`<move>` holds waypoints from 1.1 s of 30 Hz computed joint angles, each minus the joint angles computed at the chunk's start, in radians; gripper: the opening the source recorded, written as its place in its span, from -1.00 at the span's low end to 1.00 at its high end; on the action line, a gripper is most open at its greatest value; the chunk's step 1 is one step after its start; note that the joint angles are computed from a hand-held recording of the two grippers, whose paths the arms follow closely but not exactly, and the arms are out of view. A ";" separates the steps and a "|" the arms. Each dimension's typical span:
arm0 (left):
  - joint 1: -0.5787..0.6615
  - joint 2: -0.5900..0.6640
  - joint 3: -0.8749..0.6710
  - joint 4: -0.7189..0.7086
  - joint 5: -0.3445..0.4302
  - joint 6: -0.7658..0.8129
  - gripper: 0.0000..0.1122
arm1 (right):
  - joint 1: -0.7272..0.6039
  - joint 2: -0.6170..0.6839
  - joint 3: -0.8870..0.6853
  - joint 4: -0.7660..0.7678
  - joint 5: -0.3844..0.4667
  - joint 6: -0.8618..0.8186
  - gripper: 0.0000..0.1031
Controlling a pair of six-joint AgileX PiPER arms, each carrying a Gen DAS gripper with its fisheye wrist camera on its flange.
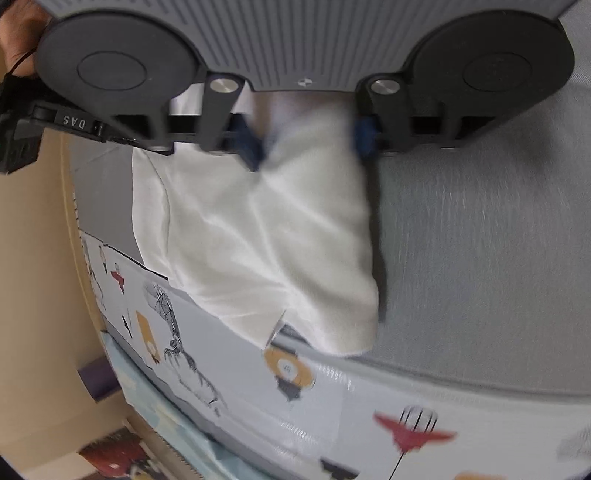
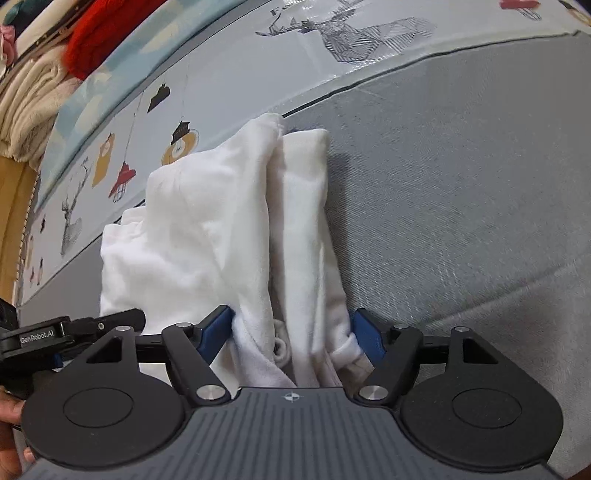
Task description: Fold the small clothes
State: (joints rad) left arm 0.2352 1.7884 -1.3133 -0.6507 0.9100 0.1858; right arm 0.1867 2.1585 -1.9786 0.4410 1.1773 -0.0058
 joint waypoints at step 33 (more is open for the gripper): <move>-0.064 -0.195 0.120 0.578 0.033 -0.126 0.07 | 0.198 0.001 -0.039 -0.299 -0.002 0.076 0.07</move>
State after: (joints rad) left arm 0.1708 1.5937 -1.1937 -0.0724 0.9433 0.0597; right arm 0.3848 2.1593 -2.0174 0.1417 1.1758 0.0702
